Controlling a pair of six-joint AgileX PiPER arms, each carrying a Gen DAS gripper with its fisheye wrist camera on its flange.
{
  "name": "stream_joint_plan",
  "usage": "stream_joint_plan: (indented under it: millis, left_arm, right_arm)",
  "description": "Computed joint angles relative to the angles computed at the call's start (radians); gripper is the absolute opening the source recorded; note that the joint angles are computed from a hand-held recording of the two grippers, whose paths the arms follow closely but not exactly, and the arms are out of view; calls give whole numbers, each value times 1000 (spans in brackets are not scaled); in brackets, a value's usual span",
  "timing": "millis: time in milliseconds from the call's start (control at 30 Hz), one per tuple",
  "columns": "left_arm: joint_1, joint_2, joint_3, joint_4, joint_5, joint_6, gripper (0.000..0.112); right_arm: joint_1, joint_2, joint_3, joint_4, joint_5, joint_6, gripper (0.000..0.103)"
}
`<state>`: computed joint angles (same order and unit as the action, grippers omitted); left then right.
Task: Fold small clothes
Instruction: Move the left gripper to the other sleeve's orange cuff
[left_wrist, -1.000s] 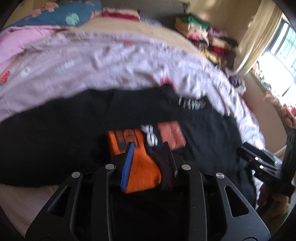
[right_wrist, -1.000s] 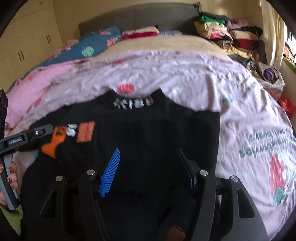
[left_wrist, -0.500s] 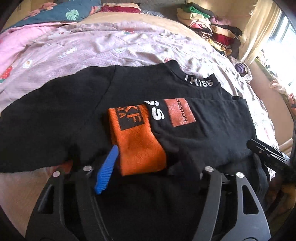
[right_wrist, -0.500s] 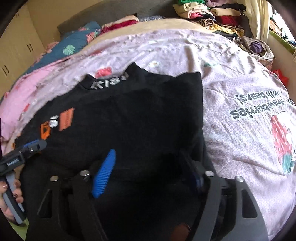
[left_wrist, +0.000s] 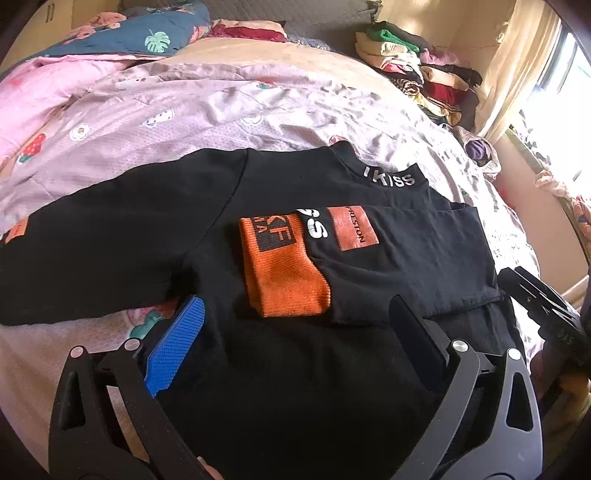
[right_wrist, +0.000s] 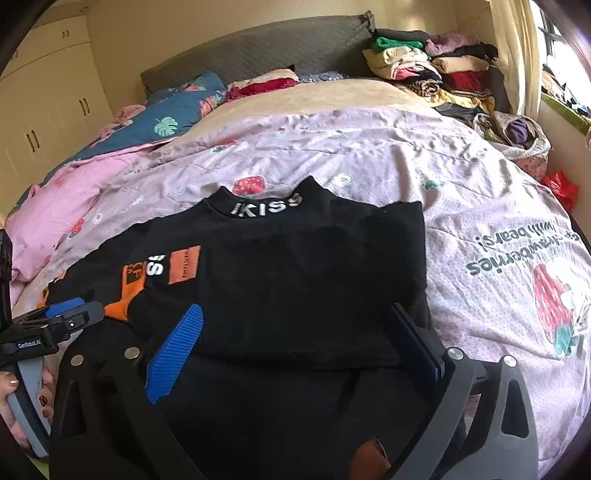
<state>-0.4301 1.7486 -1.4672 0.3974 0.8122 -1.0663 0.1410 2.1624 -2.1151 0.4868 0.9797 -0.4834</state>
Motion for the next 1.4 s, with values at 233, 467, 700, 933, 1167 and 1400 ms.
stream_joint_plan:
  millis: [233, 467, 700, 933, 1167, 1400]
  left_arm:
    - [-7, -46, 51, 28, -4, -42, 94]
    - [1, -116, 130, 53, -10, -88, 94]
    - [24, -206, 228, 92, -10, -157, 94]
    - [61, -294, 328, 120, -8, -203, 94]
    - [118, -383, 427, 115, -19, -218, 94]
    - [187, -465, 504, 97, -27, -208, 94]
  right_arm:
    - [36, -74, 97, 13, -62, -39, 98]
    - [96, -137, 183, 6, -108, -74, 98]
    - [172, -180, 248, -7, -139, -89, 98]
    - [236, -200, 278, -17, -146, -90, 98]
    - [287, -209, 290, -32, -150, -68, 98]
    - [342, -211, 286, -53, -144, -47, 98]
